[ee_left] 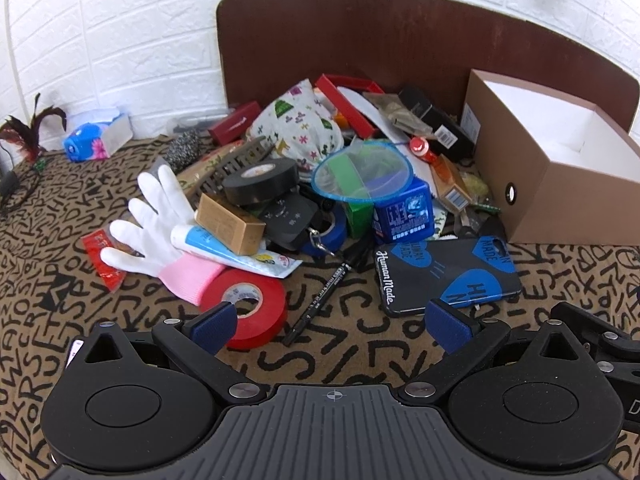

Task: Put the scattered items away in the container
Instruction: 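Move the left tool down toward the black-and-blue phone case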

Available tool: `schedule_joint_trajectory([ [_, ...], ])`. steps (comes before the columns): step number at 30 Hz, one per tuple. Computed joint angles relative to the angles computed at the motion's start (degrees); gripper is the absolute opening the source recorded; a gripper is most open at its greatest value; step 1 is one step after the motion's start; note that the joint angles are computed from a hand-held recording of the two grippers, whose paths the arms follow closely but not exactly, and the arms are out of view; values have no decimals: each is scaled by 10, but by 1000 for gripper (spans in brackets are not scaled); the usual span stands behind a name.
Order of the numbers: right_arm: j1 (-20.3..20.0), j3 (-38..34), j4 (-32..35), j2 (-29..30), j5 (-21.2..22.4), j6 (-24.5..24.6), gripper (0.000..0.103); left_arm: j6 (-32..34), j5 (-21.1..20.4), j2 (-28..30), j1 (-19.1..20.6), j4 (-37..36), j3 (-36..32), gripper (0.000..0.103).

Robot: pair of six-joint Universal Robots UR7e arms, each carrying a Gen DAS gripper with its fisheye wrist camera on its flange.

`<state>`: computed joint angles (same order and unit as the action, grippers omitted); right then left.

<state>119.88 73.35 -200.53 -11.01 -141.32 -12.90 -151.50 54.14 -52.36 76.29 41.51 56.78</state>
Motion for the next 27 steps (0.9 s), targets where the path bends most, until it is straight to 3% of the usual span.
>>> schedule_joint_trajectory([
  [8,-26,5,-7,-2,60,-18,103,-15,-3,51,13,47,-62,103],
  [15,-50,2,-23,8,89,-87,103,-4,82,70,42,86,-102,101],
  [18,-61,0,-12,9,100,-105,101,-1,118,89,50,118,-135,94],
  [22,-79,8,11,-1,141,-120,96,-21,148,140,57,189,-222,87],
  [27,-99,9,34,-8,192,-179,86,-40,147,218,60,269,-349,80],
])
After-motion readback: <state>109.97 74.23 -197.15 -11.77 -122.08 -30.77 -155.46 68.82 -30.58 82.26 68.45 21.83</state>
